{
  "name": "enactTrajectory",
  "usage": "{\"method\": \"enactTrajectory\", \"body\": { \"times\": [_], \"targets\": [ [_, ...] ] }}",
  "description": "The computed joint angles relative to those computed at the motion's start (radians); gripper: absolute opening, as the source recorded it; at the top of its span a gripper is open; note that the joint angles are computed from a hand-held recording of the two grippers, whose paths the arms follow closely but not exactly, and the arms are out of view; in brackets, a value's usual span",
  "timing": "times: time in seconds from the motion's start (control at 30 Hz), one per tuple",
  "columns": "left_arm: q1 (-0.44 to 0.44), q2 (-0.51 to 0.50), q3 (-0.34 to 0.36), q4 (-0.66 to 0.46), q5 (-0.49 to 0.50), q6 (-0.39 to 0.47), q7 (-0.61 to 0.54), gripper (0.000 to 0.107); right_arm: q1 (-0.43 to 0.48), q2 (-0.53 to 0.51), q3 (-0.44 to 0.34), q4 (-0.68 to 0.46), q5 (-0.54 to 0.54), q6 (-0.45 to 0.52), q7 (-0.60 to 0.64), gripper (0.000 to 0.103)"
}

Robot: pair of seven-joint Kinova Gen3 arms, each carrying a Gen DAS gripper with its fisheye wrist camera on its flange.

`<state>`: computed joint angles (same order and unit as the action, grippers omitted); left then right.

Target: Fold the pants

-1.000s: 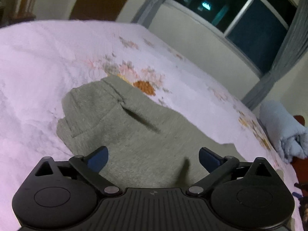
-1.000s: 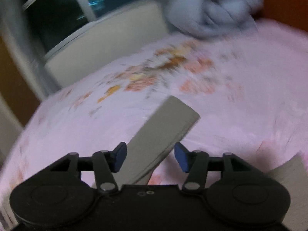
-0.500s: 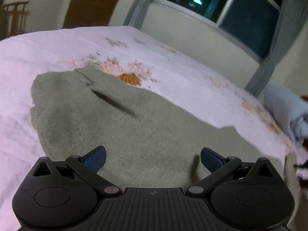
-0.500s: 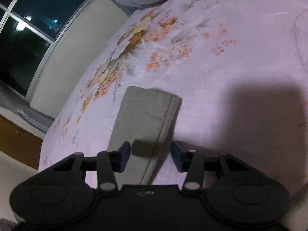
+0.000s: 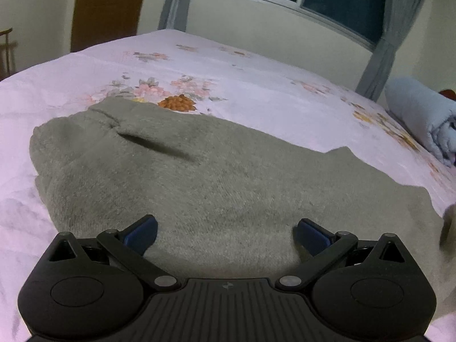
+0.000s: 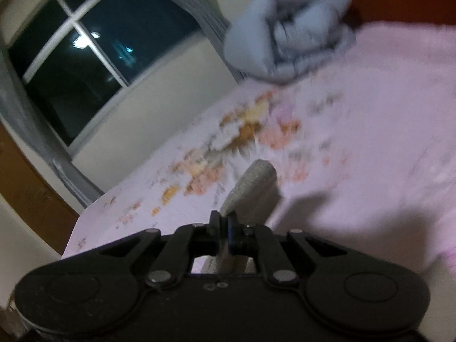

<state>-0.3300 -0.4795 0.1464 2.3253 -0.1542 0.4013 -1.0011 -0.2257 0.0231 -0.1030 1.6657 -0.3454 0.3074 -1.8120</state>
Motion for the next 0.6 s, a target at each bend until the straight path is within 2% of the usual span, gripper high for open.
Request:
{"method": "enactTrajectory", "body": {
  "times": [0.2, 0.27, 0.4, 0.5, 0.6],
  "targets": [
    [0.108, -0.003, -0.131, 0.002, 0.048, -0.002, -0.098, 0.103, 0.036, -0.192, 0.020, 0.140, 0.126, 0.063, -0.109, 0.000],
    [0.152, -0.007, -0.196, 0.002, 0.088, -0.006, -0.136, 0.103, 0.034, -0.225, 0.036, 0.185, 0.131, 0.072, -0.122, 0.000],
    [0.213, -0.010, -0.285, -0.009, 0.154, 0.012, -0.217, 0.103, 0.074, -0.273, 0.001, 0.272, 0.176, 0.061, -0.220, 0.000],
    [0.225, 0.002, -0.309, -0.036, 0.180, 0.056, -0.272, 0.103, 0.094, -0.306, -0.019, 0.328, 0.196, 0.037, -0.284, 0.000],
    [0.221, 0.010, -0.307, -0.060, 0.191, 0.101, -0.319, 0.103, 0.084, -0.329, -0.003, 0.360, 0.200, 0.029, -0.304, 0.000]
  ]
}}
